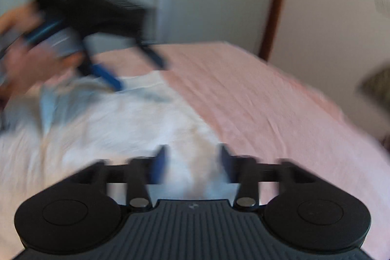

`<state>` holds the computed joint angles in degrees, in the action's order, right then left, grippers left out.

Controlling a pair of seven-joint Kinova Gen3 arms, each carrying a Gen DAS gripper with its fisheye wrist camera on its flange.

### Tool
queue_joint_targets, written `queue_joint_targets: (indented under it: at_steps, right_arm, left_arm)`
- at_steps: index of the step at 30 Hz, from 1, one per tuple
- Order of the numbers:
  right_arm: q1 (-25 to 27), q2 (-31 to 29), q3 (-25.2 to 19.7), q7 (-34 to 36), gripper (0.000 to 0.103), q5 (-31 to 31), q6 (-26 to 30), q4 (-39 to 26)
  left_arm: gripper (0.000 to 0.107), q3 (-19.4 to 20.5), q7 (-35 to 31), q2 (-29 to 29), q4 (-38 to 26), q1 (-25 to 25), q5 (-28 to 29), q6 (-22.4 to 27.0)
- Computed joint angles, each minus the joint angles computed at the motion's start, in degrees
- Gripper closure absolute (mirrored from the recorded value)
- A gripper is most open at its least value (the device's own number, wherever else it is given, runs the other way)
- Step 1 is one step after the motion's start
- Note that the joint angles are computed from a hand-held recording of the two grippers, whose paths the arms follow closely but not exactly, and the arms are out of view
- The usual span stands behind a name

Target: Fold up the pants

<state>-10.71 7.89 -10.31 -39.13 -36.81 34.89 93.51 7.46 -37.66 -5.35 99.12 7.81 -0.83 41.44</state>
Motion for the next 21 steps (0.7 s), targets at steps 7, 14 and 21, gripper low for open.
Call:
queue_joint_targets:
  at_steps: [7, 14, 21]
  right_arm:
    - [10.74, 10.22, -7.49, -4.46, 0.082, -4.88, 8.02, -7.19]
    - [-0.92, -6.92, -5.14, 10.59, 0.093, 5.19, -8.03, 9.32]
    - [-7.59, -13.14, -6.71, 5.79, 0.095, 20.87, -16.76, 18.08]
  left_arm:
    - [0.015, 3.22, -2.01, -2.96, 4.00, -4.10, 1.42, -6.29]
    - [0.015, -8.00, -13.02, -2.13, 4.40, 2.01, 15.85, -6.40]
    - [0.027, -6.19, -15.96, -1.06, 4.96, -2.56, 22.30, -7.37]
